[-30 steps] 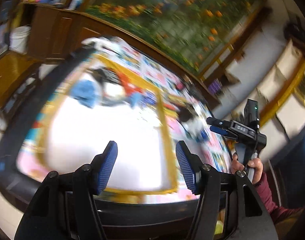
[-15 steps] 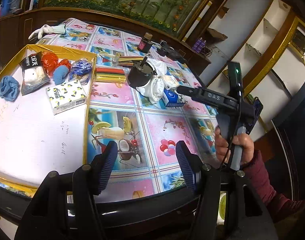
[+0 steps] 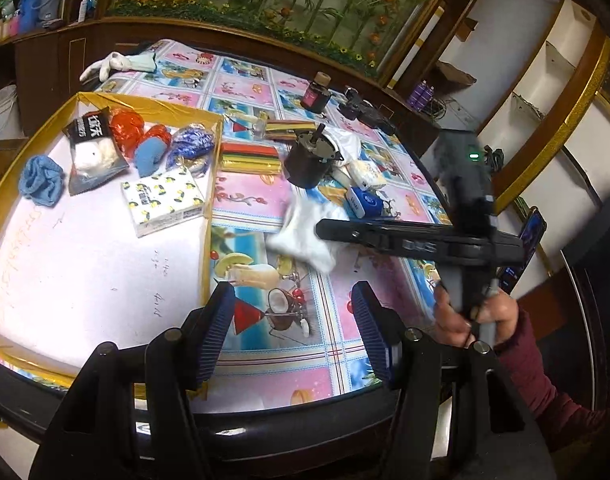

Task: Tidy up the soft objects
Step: 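Grasp the white cloth with the left gripper while the right gripper grasps the blue Vinda pack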

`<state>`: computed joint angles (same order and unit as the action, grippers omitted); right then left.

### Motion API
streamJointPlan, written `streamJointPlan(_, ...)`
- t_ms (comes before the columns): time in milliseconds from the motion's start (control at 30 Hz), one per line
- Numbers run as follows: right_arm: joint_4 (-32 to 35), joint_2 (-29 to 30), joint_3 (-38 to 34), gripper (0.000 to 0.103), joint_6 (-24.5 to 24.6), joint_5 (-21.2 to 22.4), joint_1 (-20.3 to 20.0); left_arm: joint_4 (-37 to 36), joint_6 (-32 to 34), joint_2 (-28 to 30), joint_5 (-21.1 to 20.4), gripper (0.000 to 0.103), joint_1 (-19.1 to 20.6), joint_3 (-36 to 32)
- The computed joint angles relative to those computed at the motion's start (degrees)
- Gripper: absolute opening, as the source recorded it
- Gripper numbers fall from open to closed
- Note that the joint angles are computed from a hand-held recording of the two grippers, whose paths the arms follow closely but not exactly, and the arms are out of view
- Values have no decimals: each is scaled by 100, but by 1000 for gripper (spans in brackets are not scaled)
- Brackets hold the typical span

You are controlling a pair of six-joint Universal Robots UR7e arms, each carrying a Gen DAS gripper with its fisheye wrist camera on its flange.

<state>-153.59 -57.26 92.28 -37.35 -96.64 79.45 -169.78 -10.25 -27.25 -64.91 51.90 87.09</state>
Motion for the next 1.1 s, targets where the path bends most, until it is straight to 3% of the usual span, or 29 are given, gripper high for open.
streamJointPlan(33,41,-79,66,35,-48,32,0,54,12,36,0,59,2,-41)
streamJointPlan(100,-521,-232,309,88,-27,170,-71,211,21,121,2,59,8,-142)
streamJointPlan(133,-820,-323,404,91,16,289,-148,304,35,172,-3,59,11,-203)
streamJointPlan(233,-1048,-597,445,89,450,618,-452,638,76,363,40,59,10,-479)
streamJointPlan(333,-1422,-802,518,89,890,655,-738,964,192,658,130,59,-1,-948)
streamJointPlan(500,-1643,-817,493,91,1158,87,-874,1669,548,1479,676,59,-35,-2202)
streamJointPlan(633,-1584,-608,387,90,1066,-418,-680,2295,713,2092,1269,59,-38,-3119)
streamJointPlan(700,-1722,-315,205,89,928,-826,-478,2218,823,2209,1435,59,-41,-3212)
streamJointPlan(733,-1787,-194,129,89,858,-1002,-395,2228,822,2188,1424,59,-43,-3179)
streamJointPlan(767,-1914,-82,115,89,793,-1188,-323,2157,813,2136,1402,45,-45,-3088)
streamJointPlan(800,-1984,84,-1,89,748,-1379,-243,2149,780,2076,1340,21,-34,-3023)
streamJointPlan(833,-2015,225,-108,90,694,-1568,-178,2193,693,1985,1189,17,-3,-2946)
streamJointPlan(933,-2367,614,-310,88,512,-2103,-23,1961,447,1679,743,16,81,-2571)
streamJointPlan(967,-2522,677,-313,75,432,-2220,22,1813,387,1552,642,16,93,-2386)
streamJointPlan(1100,-2449,483,-47,73,617,-1982,3,1123,151,1012,16,16,179,-1629)
